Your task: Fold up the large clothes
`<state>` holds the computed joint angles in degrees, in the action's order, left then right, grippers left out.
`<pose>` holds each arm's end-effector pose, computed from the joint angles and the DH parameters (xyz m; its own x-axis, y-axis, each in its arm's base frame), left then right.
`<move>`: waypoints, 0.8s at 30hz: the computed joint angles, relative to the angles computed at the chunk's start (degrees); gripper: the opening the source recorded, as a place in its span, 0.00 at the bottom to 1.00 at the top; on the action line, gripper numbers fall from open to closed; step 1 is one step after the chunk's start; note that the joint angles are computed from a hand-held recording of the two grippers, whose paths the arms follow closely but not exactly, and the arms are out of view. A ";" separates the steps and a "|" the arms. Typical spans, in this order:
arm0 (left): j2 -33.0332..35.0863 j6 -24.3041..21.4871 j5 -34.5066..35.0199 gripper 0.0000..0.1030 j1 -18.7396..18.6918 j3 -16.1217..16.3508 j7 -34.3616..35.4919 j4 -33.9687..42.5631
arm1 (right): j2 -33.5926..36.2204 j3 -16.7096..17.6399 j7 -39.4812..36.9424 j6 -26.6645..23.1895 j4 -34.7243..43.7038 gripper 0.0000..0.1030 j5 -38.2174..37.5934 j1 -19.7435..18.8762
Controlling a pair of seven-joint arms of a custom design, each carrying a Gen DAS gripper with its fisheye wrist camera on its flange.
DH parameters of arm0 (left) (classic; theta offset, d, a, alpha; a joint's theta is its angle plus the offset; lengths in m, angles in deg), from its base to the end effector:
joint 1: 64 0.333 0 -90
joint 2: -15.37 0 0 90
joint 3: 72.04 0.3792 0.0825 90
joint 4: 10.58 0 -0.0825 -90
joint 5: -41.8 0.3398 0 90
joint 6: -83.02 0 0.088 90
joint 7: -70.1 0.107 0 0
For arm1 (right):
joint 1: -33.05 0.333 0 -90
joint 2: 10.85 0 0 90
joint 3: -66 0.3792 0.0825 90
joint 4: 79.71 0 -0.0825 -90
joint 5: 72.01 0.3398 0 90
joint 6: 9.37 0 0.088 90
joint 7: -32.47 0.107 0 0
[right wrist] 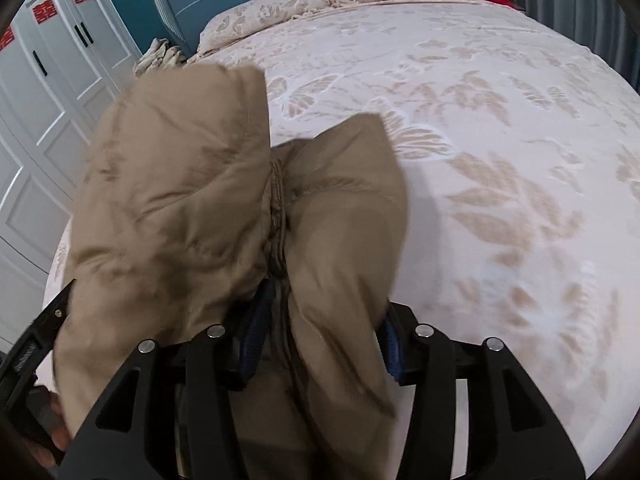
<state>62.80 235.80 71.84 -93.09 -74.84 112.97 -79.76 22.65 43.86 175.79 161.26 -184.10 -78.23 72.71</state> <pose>0.6868 -0.4262 0.4133 -0.1271 -0.9884 0.0829 -0.7630 0.0440 -0.6449 0.6445 0.2666 0.3857 -0.3015 -0.9178 -0.2583 -0.7411 0.3960 -0.5422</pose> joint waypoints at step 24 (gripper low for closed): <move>-2.81 -18.07 10.76 0.82 -6.21 0.03 -6.90 -0.97 | -3.51 1.49 11.21 -7.08 -1.11 0.04 -19.19 4.86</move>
